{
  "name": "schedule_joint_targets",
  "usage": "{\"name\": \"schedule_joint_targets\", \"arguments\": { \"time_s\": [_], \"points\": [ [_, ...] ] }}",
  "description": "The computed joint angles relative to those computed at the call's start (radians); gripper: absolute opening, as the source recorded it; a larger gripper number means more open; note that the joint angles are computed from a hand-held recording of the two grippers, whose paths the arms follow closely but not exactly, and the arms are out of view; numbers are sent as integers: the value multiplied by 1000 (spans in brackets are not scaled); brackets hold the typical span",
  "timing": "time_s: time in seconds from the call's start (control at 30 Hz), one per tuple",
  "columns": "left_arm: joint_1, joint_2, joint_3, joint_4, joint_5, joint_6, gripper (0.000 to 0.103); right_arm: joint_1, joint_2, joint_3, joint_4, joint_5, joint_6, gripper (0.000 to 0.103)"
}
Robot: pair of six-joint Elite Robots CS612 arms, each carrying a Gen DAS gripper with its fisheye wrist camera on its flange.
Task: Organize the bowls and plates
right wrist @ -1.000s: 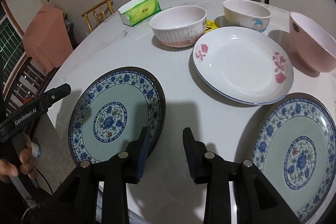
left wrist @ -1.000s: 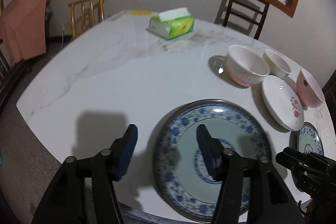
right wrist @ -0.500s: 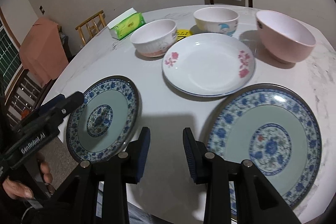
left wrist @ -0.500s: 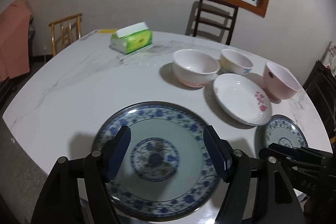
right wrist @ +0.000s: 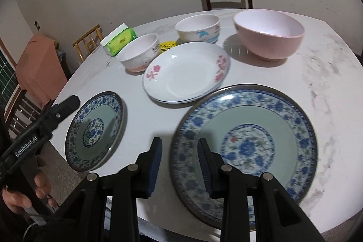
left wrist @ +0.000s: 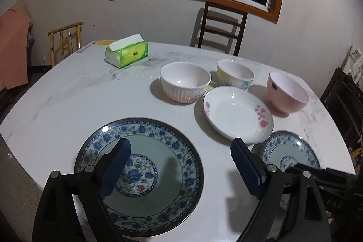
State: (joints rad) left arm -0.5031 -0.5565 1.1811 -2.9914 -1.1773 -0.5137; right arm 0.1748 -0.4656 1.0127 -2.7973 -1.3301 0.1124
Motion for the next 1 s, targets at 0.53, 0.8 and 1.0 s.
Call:
{"name": "schedule_joint_targets", "arguments": {
  "time_s": [0.53,0.8,1.0],
  "points": [
    [-30,32,-112,202,-14,49,98,-48,-35,75,-79,4,75,33],
    [-31,52,-159,291,-109,22,96,-76,-53,109,-87,15,86,33],
    [-29,68,-192,343,-172,10,94,-97,-59,114,-57,34,66,33]
  ]
}}
